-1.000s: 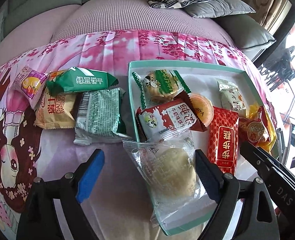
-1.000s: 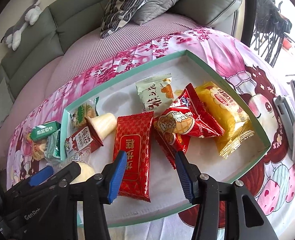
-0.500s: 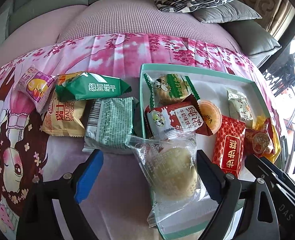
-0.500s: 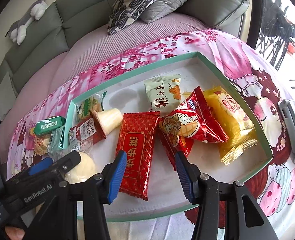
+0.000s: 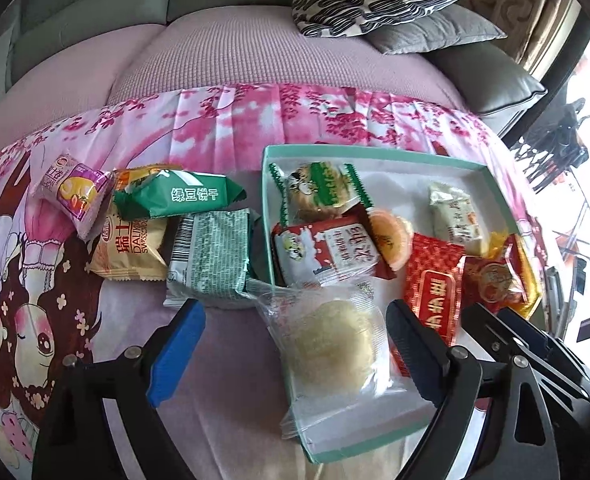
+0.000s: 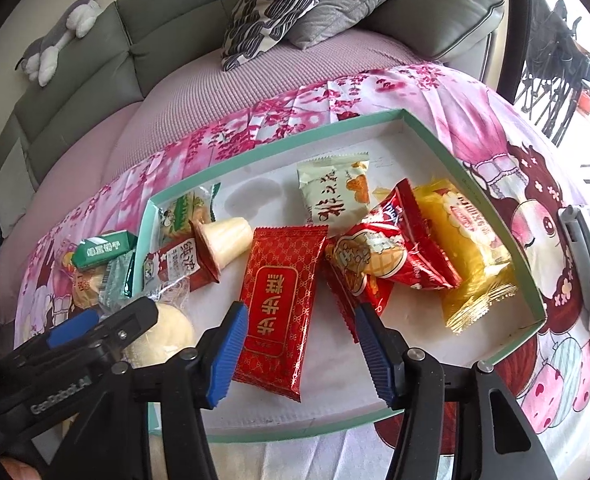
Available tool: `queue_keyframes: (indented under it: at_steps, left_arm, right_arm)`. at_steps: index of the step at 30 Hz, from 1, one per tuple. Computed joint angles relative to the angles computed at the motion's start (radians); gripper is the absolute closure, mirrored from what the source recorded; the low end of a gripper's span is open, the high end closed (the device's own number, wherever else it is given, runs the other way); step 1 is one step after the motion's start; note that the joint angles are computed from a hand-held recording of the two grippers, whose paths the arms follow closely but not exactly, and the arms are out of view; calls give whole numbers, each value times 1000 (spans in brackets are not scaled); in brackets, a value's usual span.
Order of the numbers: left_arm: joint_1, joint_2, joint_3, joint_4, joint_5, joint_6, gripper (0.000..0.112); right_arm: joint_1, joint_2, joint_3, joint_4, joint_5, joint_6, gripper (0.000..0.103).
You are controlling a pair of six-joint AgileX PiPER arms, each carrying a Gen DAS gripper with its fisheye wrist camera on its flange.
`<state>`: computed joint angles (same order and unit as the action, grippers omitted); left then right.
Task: Organize snacks
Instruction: 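Lower the bun and red packet into the tray and open both tools, then withdraw both tools to the pile and grasp the yellow Swiss roll packet with the left tool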
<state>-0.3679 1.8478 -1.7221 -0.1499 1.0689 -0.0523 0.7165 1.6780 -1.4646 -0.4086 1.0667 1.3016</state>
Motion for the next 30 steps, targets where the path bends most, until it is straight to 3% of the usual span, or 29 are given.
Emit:
queue_keyframes:
  at_steps: [8, 17, 22, 30]
  left_arm:
    - [7, -43, 1, 14, 2, -24, 20]
    - [12, -69, 34, 219, -26, -211, 20]
    - [1, -53, 36, 361, 1, -301, 20]
    - [11, -65, 72, 395, -10, -325, 20]
  right_arm:
    - [6, -1, -10, -8, 1, -5, 43]
    - [9, 13, -21, -2, -7, -21, 36]
    - [24, 39, -51, -13, -13, -42, 25]
    - [39, 55, -61, -45, -26, -24, 7]
